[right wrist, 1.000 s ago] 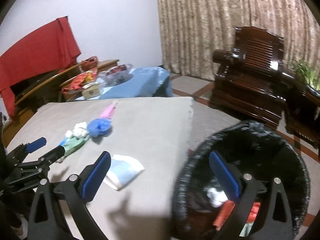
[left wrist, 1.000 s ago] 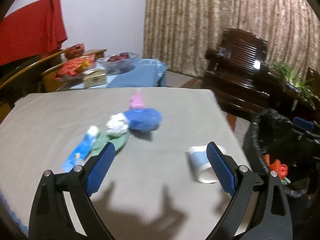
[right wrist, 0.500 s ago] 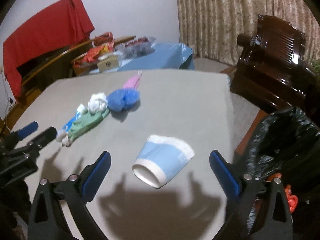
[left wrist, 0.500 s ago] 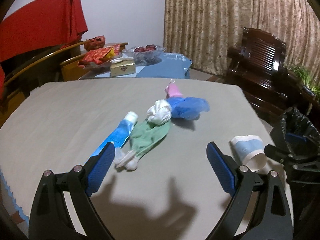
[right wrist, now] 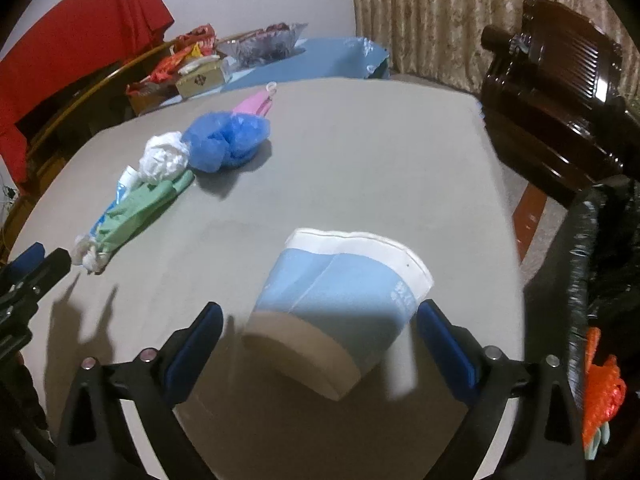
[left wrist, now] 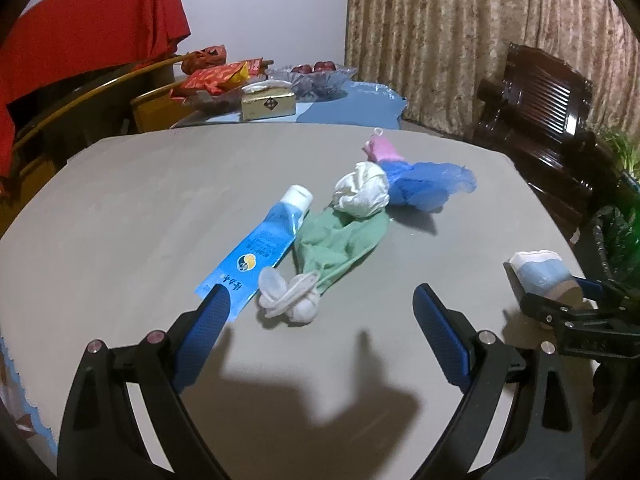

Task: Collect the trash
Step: 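Grasp the blue-and-white paper cup on the table with the right gripper, then grasp the green glove and white tissue with the left gripper and lift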

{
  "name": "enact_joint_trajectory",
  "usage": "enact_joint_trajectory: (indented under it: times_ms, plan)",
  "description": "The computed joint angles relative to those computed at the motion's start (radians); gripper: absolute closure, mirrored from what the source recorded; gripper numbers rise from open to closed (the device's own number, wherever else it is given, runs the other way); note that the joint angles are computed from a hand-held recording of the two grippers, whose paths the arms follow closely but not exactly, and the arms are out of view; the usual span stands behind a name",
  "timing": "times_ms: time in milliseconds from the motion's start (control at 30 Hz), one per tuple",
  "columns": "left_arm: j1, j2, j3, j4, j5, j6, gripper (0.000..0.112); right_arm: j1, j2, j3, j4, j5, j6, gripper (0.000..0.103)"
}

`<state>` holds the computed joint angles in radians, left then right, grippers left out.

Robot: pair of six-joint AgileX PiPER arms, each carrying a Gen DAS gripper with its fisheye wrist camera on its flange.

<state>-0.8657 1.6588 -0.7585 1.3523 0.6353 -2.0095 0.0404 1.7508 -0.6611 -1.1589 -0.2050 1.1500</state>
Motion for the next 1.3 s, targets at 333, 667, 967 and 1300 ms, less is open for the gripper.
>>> enact_joint_trajectory:
  times_ms: [333, 667, 967, 1300]
  plan:
    - [0.057, 0.034, -0.002, 0.031, -0.057, -0.019, 0.022, -0.012, 0.047, -0.06, -0.075, -0.041, -0.006, 0.012]
    - [0.073, 0.065, -0.014, 0.057, -0.08, -0.034, 0.022, -0.006, 0.023, -0.024, 0.036, -0.021, -0.11, 0.027]
    - [0.098, 0.089, -0.04, 0.086, -0.102, -0.028, 0.029, -0.041, 0.016, -0.044, -0.178, -0.069, 0.107, 0.05]
    - [0.155, 0.177, -0.16, -0.044, -0.144, 0.184, 0.073, -0.041, -0.011, -0.041, -0.232, -0.074, 0.161, 0.05]
